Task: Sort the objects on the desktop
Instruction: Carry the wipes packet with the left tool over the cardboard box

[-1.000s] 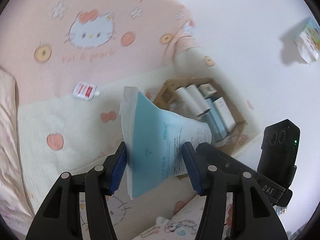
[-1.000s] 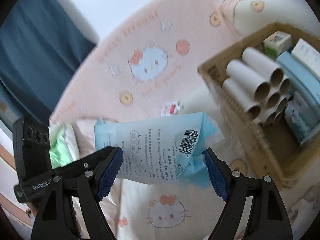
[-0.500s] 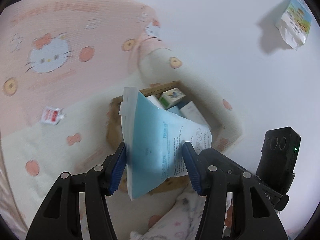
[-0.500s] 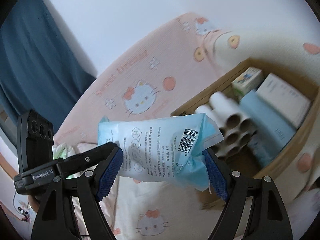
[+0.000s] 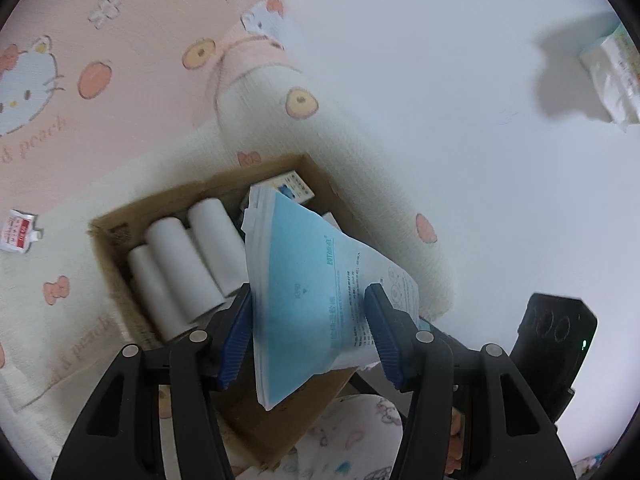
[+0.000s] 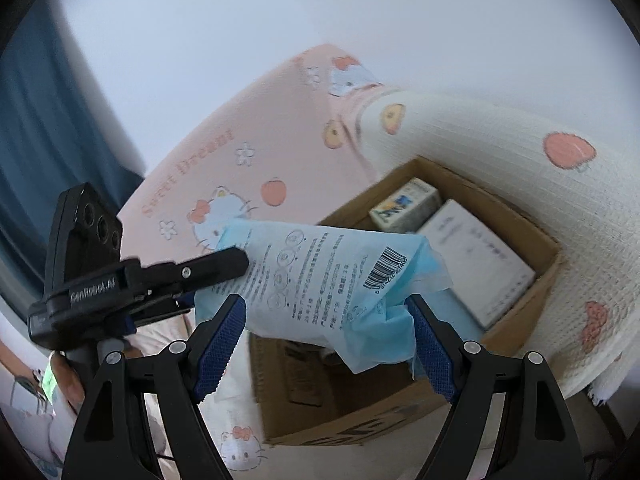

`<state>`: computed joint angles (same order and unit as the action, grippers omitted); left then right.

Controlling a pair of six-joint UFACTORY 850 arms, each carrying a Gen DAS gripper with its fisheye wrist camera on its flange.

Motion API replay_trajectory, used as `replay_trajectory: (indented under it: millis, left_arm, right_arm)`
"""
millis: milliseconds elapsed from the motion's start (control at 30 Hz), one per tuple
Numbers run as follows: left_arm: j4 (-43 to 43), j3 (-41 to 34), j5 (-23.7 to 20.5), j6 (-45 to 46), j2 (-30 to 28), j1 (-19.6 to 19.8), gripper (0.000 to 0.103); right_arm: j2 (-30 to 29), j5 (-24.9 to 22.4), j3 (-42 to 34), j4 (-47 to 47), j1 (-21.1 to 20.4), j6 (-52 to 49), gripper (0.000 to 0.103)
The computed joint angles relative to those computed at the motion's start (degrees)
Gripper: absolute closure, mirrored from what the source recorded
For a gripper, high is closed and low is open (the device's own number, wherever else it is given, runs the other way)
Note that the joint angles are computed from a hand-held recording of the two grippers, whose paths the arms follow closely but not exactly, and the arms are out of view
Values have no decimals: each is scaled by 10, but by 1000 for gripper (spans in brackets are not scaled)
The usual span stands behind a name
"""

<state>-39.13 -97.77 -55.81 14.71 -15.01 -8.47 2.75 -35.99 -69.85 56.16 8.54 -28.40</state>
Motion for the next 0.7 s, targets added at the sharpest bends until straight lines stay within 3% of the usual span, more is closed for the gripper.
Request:
replay_trajectory:
  millis: [167, 267, 400, 600, 700]
  left_arm:
    - [37, 7, 25, -14, -3, -24, 48]
    - [42, 2, 20, -38, -12, -24, 49]
    - [19, -2, 11, -58, -27, -15, 49]
    - [-21, -5, -57, -131, -60, 0, 48]
    - [-6, 6, -70, -159, -61, -3, 48]
  right_arm:
    - [-36, -62, -22, -14, -29, 34, 25]
    - [-49, -67, -34, -50, -27, 64, 33]
    - [-68, -74, -58, -95, -24, 80, 34]
    - [-114, -99, -117, -200, -13, 136, 34]
    - [-142, -140, -141, -229, -10, 137, 34]
